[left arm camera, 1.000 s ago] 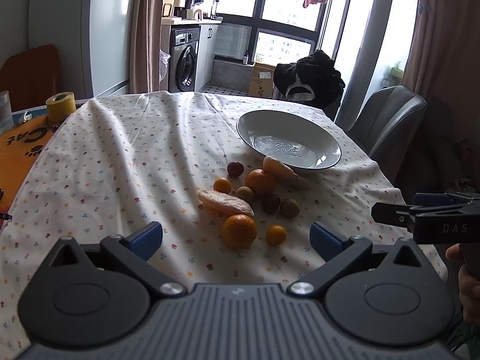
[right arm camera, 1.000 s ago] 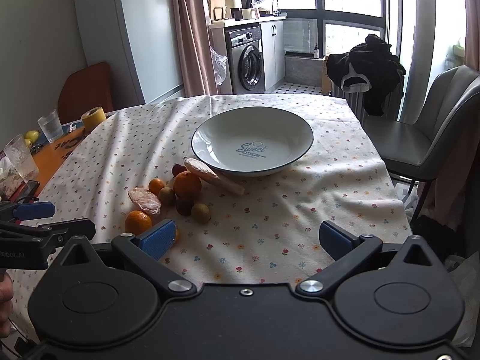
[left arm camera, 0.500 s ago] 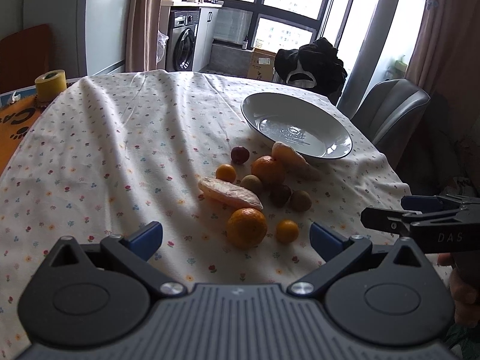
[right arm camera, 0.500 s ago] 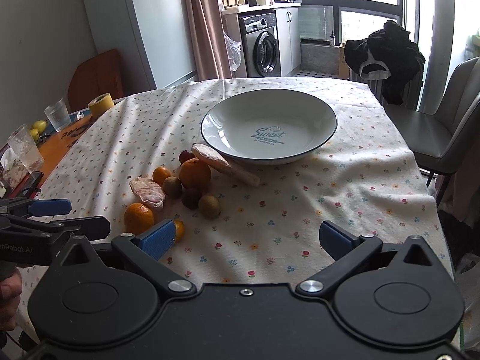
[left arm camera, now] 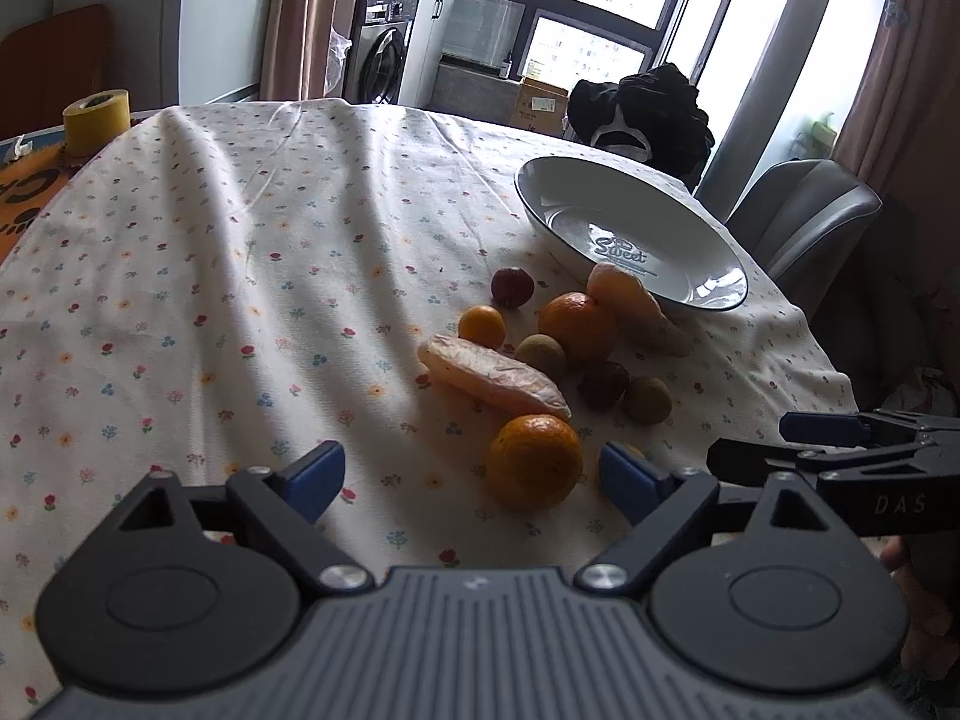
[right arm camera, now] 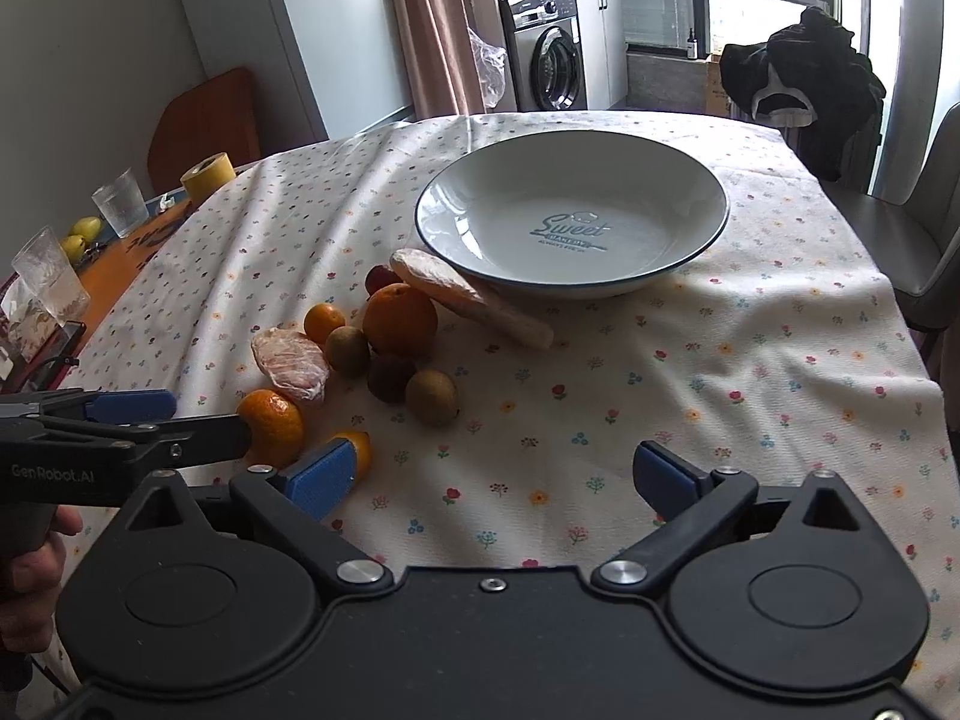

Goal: Organize fruits
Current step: 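Grasp the large mandarin with the left gripper while the right gripper grasps a small orange, then carry both oranges over the white bowl while the right gripper releases its small orange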

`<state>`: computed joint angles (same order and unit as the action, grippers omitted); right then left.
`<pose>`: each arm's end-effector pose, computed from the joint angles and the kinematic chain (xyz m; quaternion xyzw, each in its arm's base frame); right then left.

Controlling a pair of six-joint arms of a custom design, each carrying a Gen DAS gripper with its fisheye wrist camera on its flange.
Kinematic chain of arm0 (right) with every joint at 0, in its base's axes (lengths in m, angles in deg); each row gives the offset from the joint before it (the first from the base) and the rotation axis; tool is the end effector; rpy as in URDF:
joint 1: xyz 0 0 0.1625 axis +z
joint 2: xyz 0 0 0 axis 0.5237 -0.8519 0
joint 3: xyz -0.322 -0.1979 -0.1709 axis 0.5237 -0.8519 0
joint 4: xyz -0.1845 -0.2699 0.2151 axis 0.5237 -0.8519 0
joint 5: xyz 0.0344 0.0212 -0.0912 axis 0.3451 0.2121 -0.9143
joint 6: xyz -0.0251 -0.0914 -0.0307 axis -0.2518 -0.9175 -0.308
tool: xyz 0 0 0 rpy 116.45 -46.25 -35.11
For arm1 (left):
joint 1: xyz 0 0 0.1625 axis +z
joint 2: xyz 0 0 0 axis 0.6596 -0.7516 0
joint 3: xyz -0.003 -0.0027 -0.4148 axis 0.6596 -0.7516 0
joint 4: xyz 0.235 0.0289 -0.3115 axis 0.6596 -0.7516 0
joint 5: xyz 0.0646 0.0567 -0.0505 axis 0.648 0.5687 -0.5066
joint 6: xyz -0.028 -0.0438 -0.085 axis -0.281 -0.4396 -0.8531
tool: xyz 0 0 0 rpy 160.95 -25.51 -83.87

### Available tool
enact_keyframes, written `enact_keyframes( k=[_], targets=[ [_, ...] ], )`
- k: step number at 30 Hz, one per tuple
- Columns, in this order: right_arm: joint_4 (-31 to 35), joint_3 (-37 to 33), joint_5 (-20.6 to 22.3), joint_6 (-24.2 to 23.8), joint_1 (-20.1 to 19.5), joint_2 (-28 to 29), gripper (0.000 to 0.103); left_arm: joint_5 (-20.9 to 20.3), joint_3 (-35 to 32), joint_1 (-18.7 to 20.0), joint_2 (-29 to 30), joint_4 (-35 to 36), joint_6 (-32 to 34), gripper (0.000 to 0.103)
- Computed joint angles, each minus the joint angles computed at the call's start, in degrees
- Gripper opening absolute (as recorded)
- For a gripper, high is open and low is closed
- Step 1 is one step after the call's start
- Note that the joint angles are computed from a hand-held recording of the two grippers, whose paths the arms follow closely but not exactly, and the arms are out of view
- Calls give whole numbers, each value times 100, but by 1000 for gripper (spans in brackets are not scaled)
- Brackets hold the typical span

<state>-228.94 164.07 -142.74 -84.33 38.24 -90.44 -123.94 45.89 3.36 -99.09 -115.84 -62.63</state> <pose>-0.0869 -0.6064 0.3074 0.2387 -0.9041 0.2720 0.2274 -0.3225 -0.6093 -0.1412 0.1244 0.8953 -0.3474 0.2494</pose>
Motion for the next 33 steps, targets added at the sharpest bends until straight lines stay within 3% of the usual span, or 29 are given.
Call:
enact_keyframes(
  k=[3, 8, 12, 15, 22, 25, 28, 33],
  targets=[
    [259, -88, 47, -5, -9, 55, 80, -197, -37, 65, 13, -45, 43, 73],
    [744, -183, 171, -121, 8, 83, 69, -388, -218, 102, 110, 2, 306, 67],
    [1130, -304, 219, -135, 32, 117, 53, -793, -311, 197, 144, 19, 310, 46],
    [1342, -385, 245, -134, 35, 132, 49, -1039, -257, 238, 121, -93, 377, 33],
    [1509, -375, 394, -356, 121, 147, 46, -803, 159, 138, -111, -438, 255, 33],
    [1419, -370, 243, -459, 190, 234, 39, -596, 270, 78, -168, -490, 238, 33],
    [1426, -360, 146, -542, 230, 293, 22, -525, 341, 44, -207, -517, 220, 33],
    [1335, -269, 310, -587, 186, 202, 21, -460, 380, -8, -229, -578, 265, 33]
  ],
)
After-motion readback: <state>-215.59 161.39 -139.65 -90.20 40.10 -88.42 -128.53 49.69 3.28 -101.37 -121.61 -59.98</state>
